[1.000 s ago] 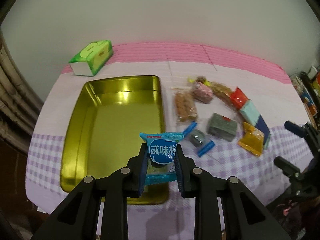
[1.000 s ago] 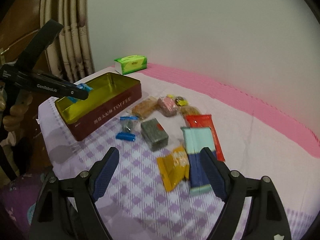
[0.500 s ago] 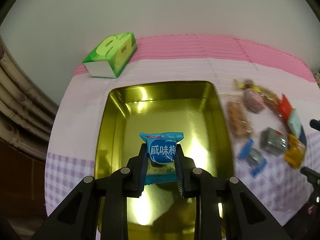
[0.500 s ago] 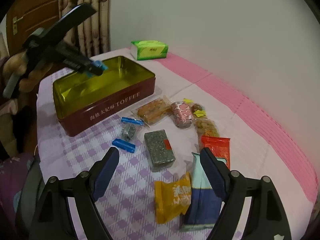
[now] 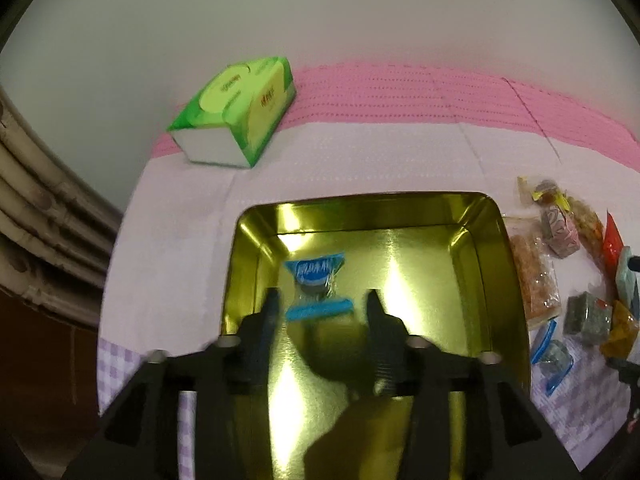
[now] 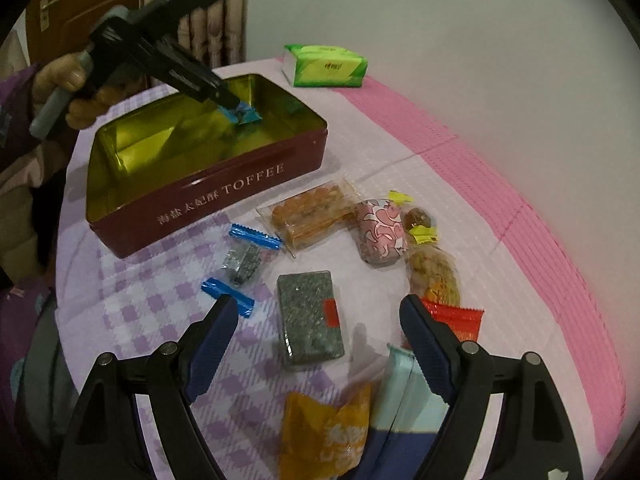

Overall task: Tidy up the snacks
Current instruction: 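Grasp the grey block packet with the right gripper and drop it in the tin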

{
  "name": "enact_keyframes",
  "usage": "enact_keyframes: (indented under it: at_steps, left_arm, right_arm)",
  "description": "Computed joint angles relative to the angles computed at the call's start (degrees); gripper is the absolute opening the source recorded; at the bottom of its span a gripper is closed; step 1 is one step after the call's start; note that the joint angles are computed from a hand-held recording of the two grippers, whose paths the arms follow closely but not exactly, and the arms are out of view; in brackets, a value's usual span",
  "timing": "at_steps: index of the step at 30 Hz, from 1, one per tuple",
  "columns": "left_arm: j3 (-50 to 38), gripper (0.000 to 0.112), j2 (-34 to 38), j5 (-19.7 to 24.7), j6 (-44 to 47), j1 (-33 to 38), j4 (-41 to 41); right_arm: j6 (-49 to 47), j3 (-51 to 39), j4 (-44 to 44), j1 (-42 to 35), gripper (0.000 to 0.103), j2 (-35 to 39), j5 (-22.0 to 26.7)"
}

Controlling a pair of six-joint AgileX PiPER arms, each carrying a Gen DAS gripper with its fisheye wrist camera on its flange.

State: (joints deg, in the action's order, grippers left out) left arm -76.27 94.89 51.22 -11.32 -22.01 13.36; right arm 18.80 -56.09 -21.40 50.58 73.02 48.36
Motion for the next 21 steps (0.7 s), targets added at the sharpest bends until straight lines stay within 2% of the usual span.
enact_keyframes:
  at_steps: [4, 6, 9, 12, 13, 14, 17, 21]
  left_arm:
    - [2.42, 0.059, -5.76, 0.95, -0.69, 0.12, -2.84]
    - [3.89, 0.066, -9.5, 3.06, -4.7, -1.07, -1.15]
    - [6.86, 0.068, -15.13, 4.7, -7.12, -2.18, -1.18]
    - [9.76, 0.069, -20.52, 7.33, -10.47, -4.97, 0.77]
    - [10.43, 0.069, -21.92, 8.27, -10.97, -5.21, 0.22]
    - [11.22, 0.069, -23.56, 9.3, -11.3, -4.95, -1.22]
    - [13.89, 0.069, -28.4, 11.84, -15.53, -5.88, -2.14]
    - [18.39, 0.069, -33.74, 14.11, -24.63, -9.24, 3.05]
  right_arm:
    - [-5.43, -2.22, 3.14, -1.68, 0.081, 3.61, 0.19]
    - [-7.5, -3.03, 4.18, -2.51, 0.081, 5.5, 0.33]
    - [-10.18, -3.51, 6.71, -4.05, 0.073, 7.04, 0.45]
    - [-12.46, -4.0, 9.54, -5.8, 0.051, 8.65, 0.7]
    - [-14.18, -4.15, 11.57, -6.73, 0.038, 9.24, 0.91]
    - [-14.71, -4.07, 12.18, -7.03, 0.034, 9.67, 0.97]
    - [-14.01, -4.04, 12.65, -7.19, 0.033, 9.83, 1.36]
    - [-9.19, -3.84, 12.33, -6.47, 0.032, 6.82, 2.0]
